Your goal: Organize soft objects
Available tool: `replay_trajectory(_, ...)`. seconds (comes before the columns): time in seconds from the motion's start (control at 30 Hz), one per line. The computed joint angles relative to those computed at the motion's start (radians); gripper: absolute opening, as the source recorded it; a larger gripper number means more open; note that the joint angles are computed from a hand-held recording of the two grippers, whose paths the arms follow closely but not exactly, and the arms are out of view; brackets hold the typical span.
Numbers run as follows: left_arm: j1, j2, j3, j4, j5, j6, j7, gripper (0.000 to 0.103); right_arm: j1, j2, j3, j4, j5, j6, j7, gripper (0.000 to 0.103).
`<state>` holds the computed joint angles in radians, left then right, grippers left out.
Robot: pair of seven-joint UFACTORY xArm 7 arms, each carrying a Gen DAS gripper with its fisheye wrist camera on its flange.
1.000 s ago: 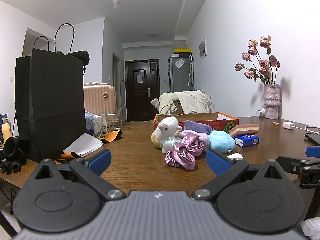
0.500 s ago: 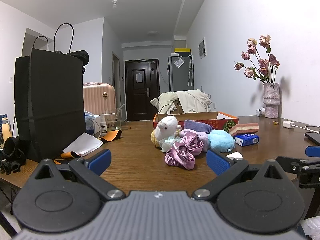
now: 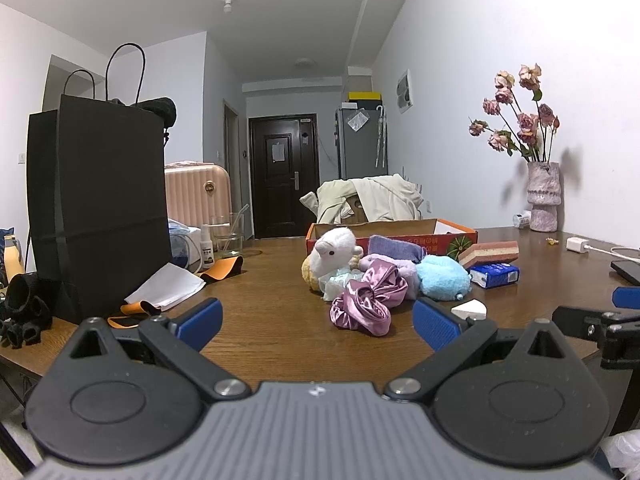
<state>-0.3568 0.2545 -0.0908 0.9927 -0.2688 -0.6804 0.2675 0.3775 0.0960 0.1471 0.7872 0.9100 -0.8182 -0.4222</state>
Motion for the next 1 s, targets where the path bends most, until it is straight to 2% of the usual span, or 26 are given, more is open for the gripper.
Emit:
replay_trajectory(0.33, -0.023, 0.027, 0.019, 0.079, -0.052, 0.065, 0.042, 0.103, -0.013, 0.016, -0.016, 0.053, 0.007, 0.039, -0.012, 0.103)
replay_trajectory(0.47, -0.015, 0.04, 0.021, 0.124, -0.031, 0.125, 0.026, 0.103, -0.019, 0.019, -0.023, 0.086, 0.018, 0.069, -0.042, 0.103)
replay_trajectory(0.53, -0.038, 0.062, 0.039, 0.166, -0.054, 0.155, 0.048, 0.103, -0.023, 0.026, -0.03, 0.113, 0.029, 0.096, -0.065, 0.103)
replay_trajectory(0.7, -0.055, 0.135, 0.067, 0.303, -0.034, 0.286, 0.041, 0.103, -0.033, 0.062, -0.054, 0.199, 0.057, 0.167, -0.134, 0.103)
replay_trajectory(0.8, -0.121, 0.2, 0.146, 0.402, -0.057, 0.35, 0.045, 0.103, -0.039, 0.102, -0.076, 0.267, 0.078, 0.229, -0.17, 0.103)
replay_trajectory(0.87, -0.099, 0.244, 0.133, 0.473, -0.022, 0.41, 0.008, 0.103, -0.052, 0.122, -0.089, 0.297, 0.042, 0.285, -0.145, 0.103)
replay_trajectory(0.93, -0.037, 0.301, 0.072, 0.567, 0.033, 0.487, -0.021, 0.103, -0.064, 0.143, -0.104, 0.323, -0.022, 0.333, -0.096, 0.103)
replay_trajectory(1.0, -0.031, 0.361, 0.072, 0.662, 0.064, 0.545, -0.047, 0.101, -0.058, 0.167, -0.131, 0.361, -0.051, 0.381, -0.082, 0.102)
